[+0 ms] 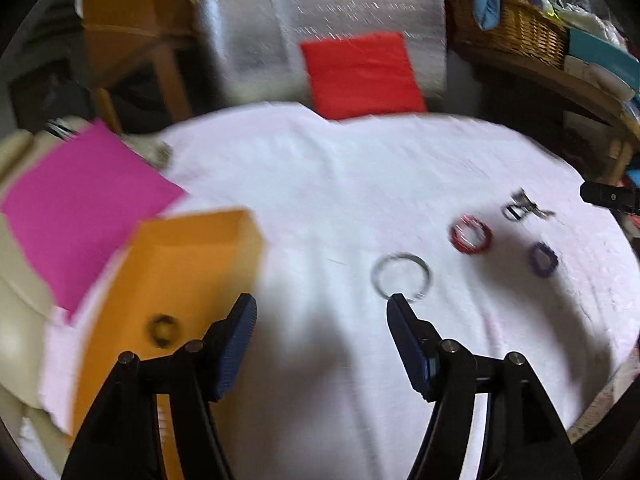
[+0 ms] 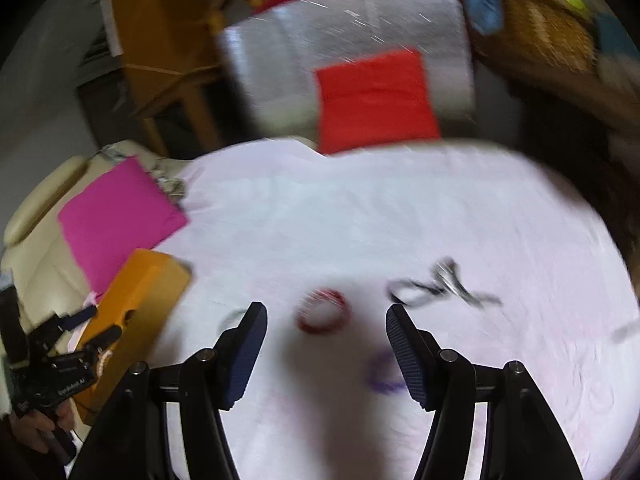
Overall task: Organize jewelry
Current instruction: 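Move both open grippers back over the remaining bracelets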
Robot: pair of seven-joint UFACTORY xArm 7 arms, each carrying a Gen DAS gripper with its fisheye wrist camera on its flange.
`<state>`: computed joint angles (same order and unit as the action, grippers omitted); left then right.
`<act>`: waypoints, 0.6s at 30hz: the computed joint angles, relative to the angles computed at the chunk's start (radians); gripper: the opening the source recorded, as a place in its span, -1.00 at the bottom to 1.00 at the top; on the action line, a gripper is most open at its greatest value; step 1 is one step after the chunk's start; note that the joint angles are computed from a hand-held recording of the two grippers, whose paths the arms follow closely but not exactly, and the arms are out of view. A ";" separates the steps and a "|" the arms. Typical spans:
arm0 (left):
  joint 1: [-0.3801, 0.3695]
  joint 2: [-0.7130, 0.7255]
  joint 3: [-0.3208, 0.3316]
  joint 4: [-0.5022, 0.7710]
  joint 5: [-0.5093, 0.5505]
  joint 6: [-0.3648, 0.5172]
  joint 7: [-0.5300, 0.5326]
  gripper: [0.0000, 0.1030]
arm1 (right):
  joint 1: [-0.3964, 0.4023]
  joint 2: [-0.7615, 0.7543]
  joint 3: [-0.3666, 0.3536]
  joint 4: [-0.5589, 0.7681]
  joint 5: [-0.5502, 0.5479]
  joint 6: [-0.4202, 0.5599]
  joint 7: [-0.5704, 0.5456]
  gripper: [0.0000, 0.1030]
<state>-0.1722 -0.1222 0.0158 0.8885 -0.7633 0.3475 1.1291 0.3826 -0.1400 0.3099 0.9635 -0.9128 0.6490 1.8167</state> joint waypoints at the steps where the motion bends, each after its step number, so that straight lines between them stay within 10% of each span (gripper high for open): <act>1: -0.009 0.023 -0.003 0.007 -0.019 0.011 0.009 0.33 | -0.006 -0.022 -0.015 -0.039 0.021 -0.030 0.007 0.28; 8: -0.034 0.108 -0.078 0.045 -0.132 0.053 0.072 0.33 | -0.086 -0.107 -0.055 -0.252 0.178 -0.245 -0.018 0.23; 18: -0.105 0.238 -0.185 0.116 0.190 -0.144 -0.222 0.33 | -0.151 -0.013 -0.027 -0.249 0.272 -0.353 -0.125 0.07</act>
